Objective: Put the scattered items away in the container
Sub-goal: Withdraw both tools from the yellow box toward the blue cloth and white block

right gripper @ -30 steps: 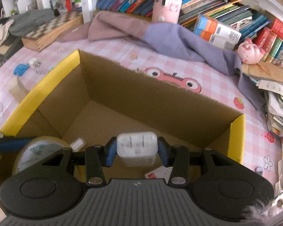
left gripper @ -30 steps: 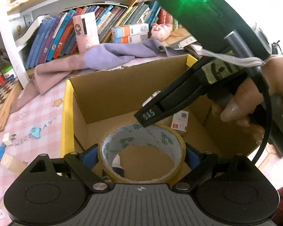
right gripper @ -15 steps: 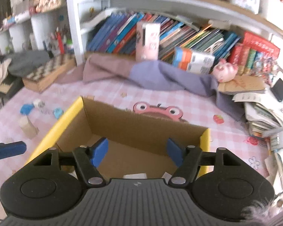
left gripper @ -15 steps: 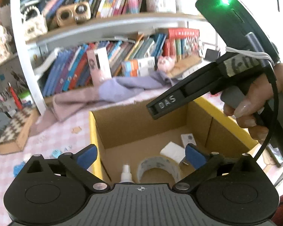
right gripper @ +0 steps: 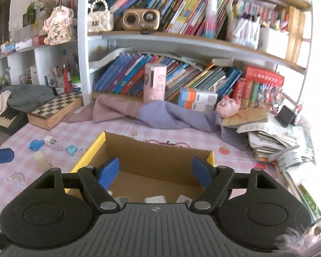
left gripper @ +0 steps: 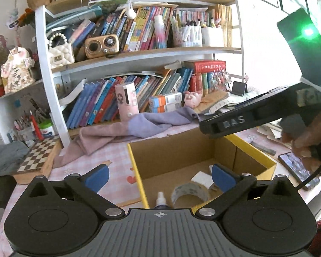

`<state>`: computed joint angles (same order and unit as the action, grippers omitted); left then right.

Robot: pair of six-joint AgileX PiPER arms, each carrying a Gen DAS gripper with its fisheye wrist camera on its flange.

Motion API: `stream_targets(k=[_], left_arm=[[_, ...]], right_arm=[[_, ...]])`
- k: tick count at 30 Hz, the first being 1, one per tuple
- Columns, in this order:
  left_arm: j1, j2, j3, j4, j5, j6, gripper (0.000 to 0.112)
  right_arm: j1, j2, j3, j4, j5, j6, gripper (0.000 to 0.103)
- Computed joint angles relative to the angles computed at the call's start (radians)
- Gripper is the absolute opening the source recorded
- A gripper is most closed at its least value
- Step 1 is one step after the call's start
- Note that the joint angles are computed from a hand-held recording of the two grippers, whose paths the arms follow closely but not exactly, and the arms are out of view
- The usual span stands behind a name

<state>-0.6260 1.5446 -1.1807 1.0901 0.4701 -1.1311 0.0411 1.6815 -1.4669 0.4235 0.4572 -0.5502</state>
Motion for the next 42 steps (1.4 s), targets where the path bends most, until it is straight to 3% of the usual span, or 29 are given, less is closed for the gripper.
stream_targets(k=[3, 8, 11, 14, 21, 27, 33, 38, 42], left_arm=[[0.009, -0.056, 0.062, 0.001, -0.016, 0.013, 0.103], [0.025, -0.172, 0.188, 0.064, -0.038, -0.037, 0.103], [0.037, -0.25, 0.266, 0.11, -0.05, -0.082, 0.103], [0.063, -0.327, 0.333, 0.092, -0.068, -0.068, 0.103], [0.13, -0.485, 0.447, -0.141, -0.09, 0.181, 0.103], [0.164, -0.599, 0.528, -0.363, -0.072, 0.414, 0.103], [0.163, -0.7, 0.584, -0.516, -0.015, 0.595, 0.103], [0.15, -0.743, 0.602, -0.537, 0.037, 0.612, 0.103], [0.1, -0.725, 0.598, -0.472, 0.146, 0.523, 0.103]], right_arm=[[0.039, -0.079, 0.111, -0.104, -0.074, 0.125, 0.077], [0.147, -0.199, 0.287, -0.519, -0.194, 0.625, 0.077], [0.212, -0.263, 0.363, -0.801, -0.208, 0.925, 0.077], [0.285, -0.327, 0.427, -1.076, -0.171, 1.225, 0.079], [0.545, -0.417, 0.562, -1.596, 0.088, 1.88, 0.082], [0.759, -0.475, 0.652, -1.613, 0.319, 2.019, 0.083], [0.926, -0.511, 0.703, -1.551, 0.489, 2.111, 0.084], [1.017, -0.506, 0.708, -1.528, 0.566, 2.129, 0.087], [1.04, -0.479, 0.698, -1.447, 0.546, 2.052, 0.087]])
